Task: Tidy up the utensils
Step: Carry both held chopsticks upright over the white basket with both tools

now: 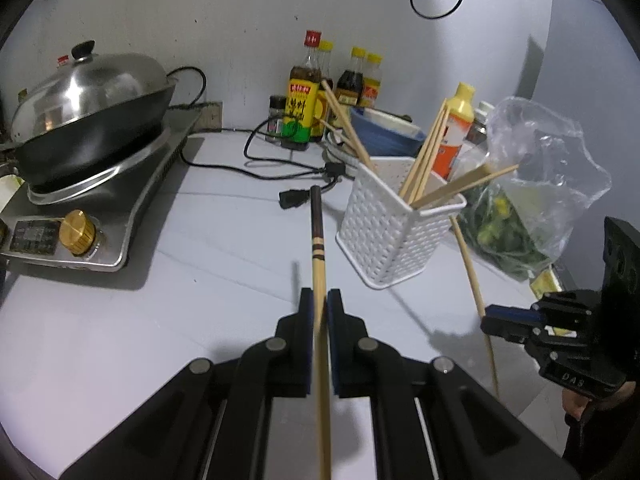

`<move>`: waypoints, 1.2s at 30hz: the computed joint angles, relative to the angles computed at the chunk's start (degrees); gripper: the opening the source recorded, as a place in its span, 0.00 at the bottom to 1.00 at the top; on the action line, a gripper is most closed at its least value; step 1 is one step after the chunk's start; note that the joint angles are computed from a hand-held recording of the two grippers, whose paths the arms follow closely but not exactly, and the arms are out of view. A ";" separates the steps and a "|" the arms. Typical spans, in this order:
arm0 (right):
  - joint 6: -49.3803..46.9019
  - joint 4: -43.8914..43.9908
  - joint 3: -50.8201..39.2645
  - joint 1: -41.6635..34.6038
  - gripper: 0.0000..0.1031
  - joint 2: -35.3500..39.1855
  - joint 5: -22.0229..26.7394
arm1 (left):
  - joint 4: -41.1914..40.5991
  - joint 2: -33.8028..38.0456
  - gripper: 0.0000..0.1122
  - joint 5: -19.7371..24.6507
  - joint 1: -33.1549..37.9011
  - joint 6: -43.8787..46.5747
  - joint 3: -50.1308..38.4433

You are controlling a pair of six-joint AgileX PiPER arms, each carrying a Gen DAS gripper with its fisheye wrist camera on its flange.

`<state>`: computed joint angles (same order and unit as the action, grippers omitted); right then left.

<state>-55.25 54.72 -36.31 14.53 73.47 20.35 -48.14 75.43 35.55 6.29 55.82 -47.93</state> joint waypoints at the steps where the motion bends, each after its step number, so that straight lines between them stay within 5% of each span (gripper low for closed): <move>1: 0.45 -0.35 0.20 0.39 0.05 -0.75 0.00 | -0.25 -0.82 0.05 0.33 0.44 0.06 0.16; 14: 8.23 -7.86 -2.81 -0.94 0.05 -10.74 6.13 | -3.44 -6.99 0.05 4.39 2.07 0.16 -3.74; 36: 18.32 -22.74 -25.35 -6.40 0.05 -4.39 10.53 | -10.60 0.08 0.05 6.12 -0.60 2.56 -17.62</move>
<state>-36.93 31.98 -61.66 8.13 69.08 30.88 -58.75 75.52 41.67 5.68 58.37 -65.55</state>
